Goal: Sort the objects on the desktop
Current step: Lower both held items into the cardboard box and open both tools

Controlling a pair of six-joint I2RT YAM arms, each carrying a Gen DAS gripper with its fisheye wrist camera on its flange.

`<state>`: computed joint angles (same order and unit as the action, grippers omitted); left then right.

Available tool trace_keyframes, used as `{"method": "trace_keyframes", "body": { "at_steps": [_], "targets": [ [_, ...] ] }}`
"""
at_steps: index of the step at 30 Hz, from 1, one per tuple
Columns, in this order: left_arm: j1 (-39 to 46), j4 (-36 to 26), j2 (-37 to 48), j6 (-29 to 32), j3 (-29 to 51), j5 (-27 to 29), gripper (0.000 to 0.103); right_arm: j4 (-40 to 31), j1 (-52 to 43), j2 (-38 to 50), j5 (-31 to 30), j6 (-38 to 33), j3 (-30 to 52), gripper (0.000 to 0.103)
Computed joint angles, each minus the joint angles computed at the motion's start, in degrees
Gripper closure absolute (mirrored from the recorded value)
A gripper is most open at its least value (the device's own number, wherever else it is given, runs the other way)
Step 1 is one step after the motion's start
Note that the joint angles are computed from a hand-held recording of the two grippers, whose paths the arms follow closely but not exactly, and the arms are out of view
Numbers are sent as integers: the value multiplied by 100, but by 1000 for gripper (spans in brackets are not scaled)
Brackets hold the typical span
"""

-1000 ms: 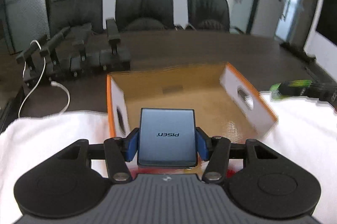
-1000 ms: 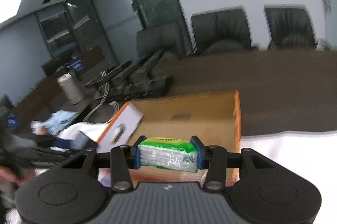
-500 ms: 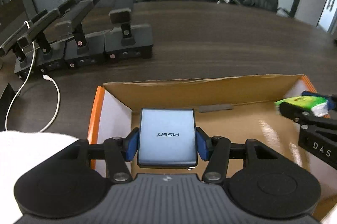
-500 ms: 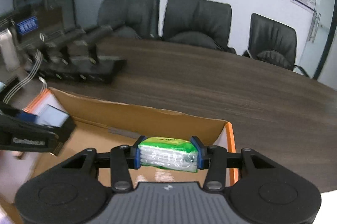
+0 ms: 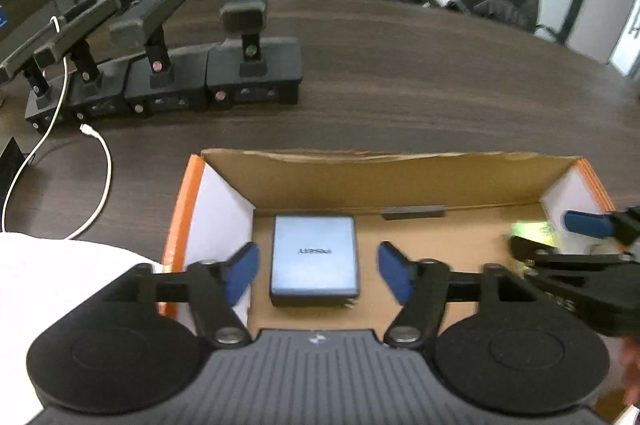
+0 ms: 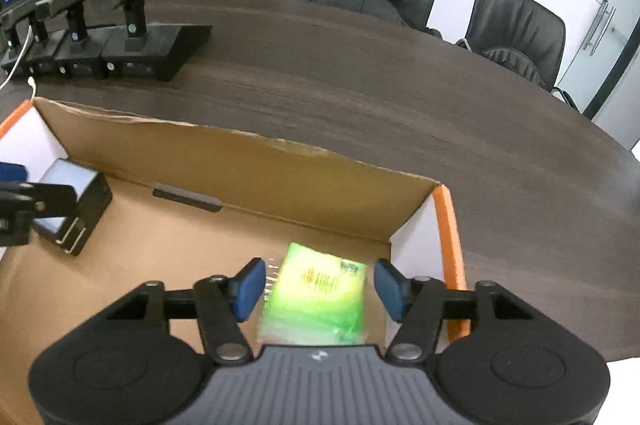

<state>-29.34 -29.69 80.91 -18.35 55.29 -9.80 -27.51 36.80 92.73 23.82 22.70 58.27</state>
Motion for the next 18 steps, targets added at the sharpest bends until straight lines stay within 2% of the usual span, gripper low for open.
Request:
{"method": "trace_keyframes", "body": {
  "at_steps": [2, 4, 5, 7, 9, 12, 15, 18],
  "targets": [
    [-37, -324, -391, 43, 46, -25, 17, -220, 29, -363, -88, 144, -62, 32],
    [-63, -781, -683, 18, 202, -113, 12, -556, 62, -718, -225, 313, 7, 18],
    [-51, -1047, -796, -54, 300, -99, 10, -827, 61, -846, -341, 390, 113, 16],
    [-26, -1599, -997, -293, 496, -5, 1, -1452, 94, -1119, -590, 648, 347, 15],
    [-82, -1996, -1312, -537, 527, 50, 0, -2020, 147, -1394, -784, 950, 510, 13],
    [-444, -2505, -1716, -806, 505, -221, 0, -2571, 398, -1836, -896, 1322, 556, 12],
    [-952, -2992, -2250, -1084, 422, -534, 0, -3045, 883, -2327, -773, 1682, 454, 12],
    [-1616, -3473, -2860, -1608, 299, -901, 0, -3449, 1634, -2789, -455, 2215, 296, 12]
  ]
}}
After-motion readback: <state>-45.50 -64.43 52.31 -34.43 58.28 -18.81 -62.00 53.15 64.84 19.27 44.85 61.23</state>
